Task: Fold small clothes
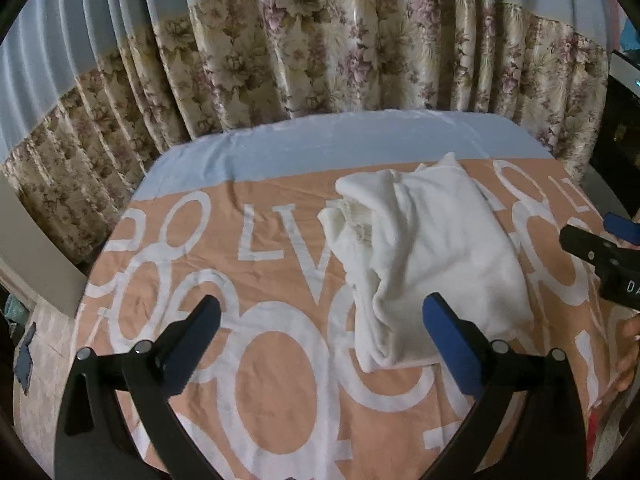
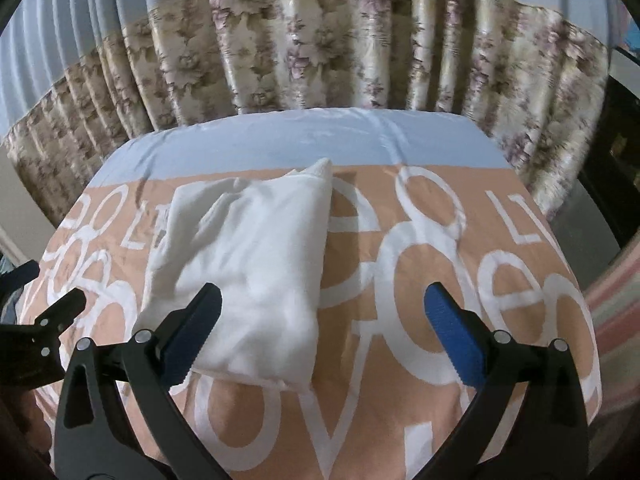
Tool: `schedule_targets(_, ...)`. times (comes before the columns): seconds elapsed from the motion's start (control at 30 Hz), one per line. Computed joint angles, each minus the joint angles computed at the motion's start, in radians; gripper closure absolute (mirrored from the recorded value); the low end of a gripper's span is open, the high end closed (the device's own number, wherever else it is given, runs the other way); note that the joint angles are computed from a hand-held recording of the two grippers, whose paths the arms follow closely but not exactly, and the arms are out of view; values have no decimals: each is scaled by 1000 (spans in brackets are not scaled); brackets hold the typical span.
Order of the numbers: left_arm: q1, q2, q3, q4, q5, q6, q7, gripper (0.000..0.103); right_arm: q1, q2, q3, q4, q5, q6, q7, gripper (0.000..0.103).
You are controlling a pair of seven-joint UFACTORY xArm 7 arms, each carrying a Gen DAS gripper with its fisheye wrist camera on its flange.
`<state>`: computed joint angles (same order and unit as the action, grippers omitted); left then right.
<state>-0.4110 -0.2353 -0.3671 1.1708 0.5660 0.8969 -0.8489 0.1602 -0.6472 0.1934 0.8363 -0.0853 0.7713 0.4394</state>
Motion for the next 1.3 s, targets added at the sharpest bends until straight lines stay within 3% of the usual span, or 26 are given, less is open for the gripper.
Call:
schedule_targets(0.23,17,-39,-29,38,55,54,-65,2,-14,-42,30,35,-32,65,33,3)
schedule_targets(0.47,48,-99,-42,46,33,86,-89,2,-41,-76,65,82,-79,97,65,3)
schedule_targets(0.8,80,-131,-72,71,14,131,-81,2,-104,-128,117,90,-166,85,129,3)
schedule_targets(1.3,95,-122,-74,70,22,151,-99,2,-103,-140,105,71,-169,67,139,3)
